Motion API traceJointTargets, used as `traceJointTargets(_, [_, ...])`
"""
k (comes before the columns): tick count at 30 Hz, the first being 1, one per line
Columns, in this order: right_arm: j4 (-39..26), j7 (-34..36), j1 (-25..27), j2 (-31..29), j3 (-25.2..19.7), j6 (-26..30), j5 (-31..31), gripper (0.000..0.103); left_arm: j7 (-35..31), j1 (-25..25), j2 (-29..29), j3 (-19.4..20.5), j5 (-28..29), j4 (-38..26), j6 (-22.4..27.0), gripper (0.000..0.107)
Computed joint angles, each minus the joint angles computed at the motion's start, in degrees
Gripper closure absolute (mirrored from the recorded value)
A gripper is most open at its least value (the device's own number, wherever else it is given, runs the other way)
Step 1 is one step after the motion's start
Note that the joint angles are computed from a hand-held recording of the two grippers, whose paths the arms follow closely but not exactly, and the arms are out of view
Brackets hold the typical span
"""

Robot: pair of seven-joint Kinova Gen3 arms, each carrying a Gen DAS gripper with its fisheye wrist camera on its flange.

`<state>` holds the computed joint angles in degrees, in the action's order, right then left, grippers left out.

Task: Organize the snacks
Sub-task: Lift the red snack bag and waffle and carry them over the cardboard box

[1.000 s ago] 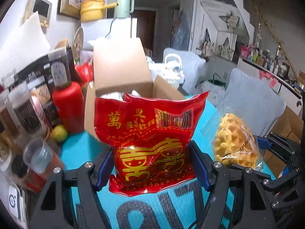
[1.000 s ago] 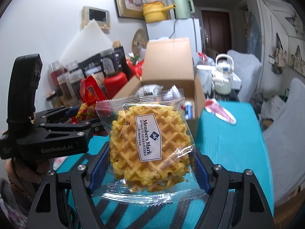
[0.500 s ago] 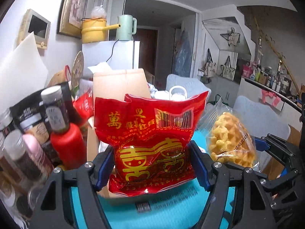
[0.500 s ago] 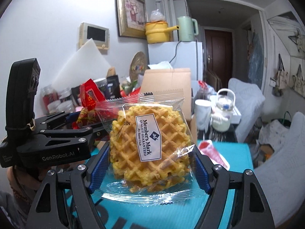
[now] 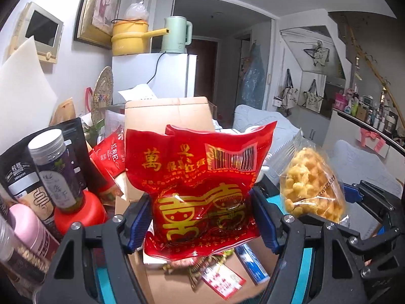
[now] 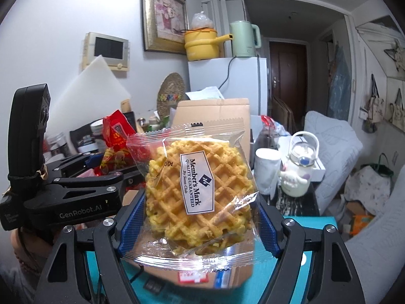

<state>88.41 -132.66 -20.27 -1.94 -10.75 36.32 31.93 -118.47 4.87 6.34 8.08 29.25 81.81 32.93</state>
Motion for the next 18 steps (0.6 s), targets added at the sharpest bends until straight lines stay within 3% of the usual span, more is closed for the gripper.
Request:
traceJointTargets(8, [-2.62,7.63,0.81,4.89,3.18,-3.20,-7.68,0.025,8.95,2.70,5.00,-0.84,-9.77,-4.30,-1.55,0.035])
traceJointTargets(12, [-4.79,11.70,0.80,7.82,4.38,-1.99,-11.99,0.025,14.86,5.05,7.86,-2.06,-17.05,-6.96,-0.08,0.035])
traceJointTargets(18, [-5.38,15.39,1.92,10.75,6.06,-2.57,-18.79,0.025,19.46,6.31,11.46,-2.31,-22.69,-10.82,3.79,0.035])
